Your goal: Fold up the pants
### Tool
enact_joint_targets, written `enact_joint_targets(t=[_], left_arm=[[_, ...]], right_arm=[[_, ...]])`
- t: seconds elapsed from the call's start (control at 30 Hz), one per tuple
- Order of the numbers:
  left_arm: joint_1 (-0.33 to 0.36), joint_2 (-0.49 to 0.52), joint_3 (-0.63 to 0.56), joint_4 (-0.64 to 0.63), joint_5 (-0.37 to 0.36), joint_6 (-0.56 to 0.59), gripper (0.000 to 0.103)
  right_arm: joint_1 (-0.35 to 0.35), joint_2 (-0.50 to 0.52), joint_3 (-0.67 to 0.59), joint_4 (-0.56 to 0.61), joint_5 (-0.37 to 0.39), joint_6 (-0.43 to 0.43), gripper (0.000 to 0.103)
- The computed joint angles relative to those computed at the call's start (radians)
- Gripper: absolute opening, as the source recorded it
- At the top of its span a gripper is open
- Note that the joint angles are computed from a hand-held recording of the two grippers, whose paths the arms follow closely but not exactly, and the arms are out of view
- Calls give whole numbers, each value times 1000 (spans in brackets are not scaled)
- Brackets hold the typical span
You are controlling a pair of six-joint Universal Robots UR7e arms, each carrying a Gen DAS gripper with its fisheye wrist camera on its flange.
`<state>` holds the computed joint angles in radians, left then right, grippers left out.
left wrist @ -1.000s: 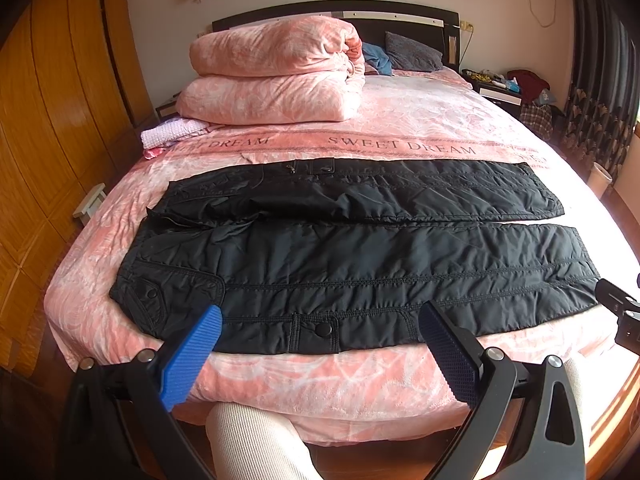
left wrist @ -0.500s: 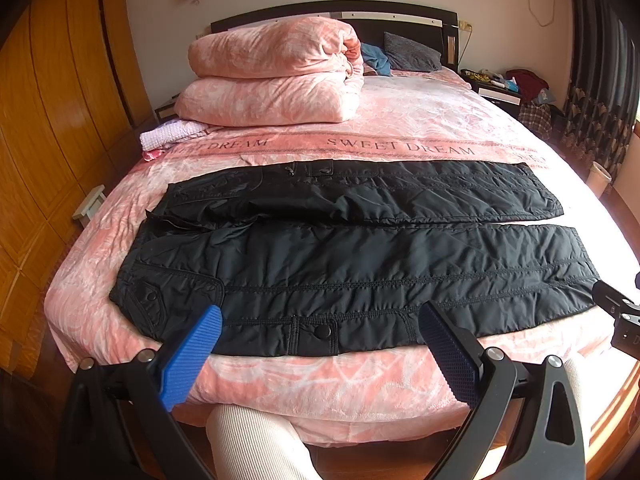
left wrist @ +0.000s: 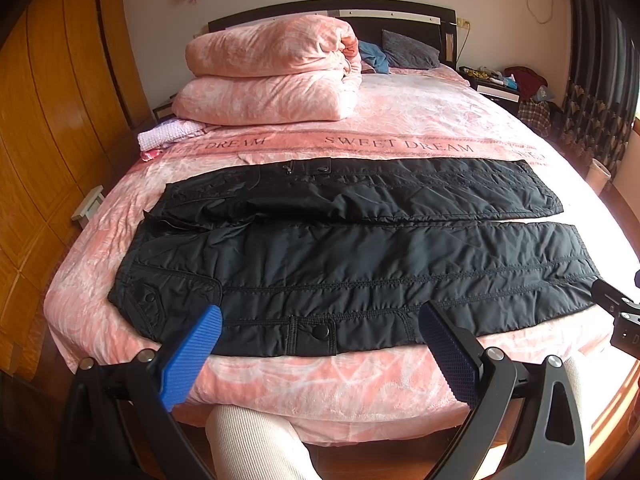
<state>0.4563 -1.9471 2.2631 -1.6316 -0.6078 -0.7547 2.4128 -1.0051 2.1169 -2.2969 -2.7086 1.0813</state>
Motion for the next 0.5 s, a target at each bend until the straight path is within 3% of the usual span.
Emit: enact_joint_targets(t=[0.27, 0.5], left_arm=[[0, -5, 9, 4, -2, -5, 99], [9, 18, 20, -32, -7, 7, 99]], right_arm=[[-5, -2, 30, -124, 2, -67, 101], [-18, 2, 59, -297, 55, -177, 101]])
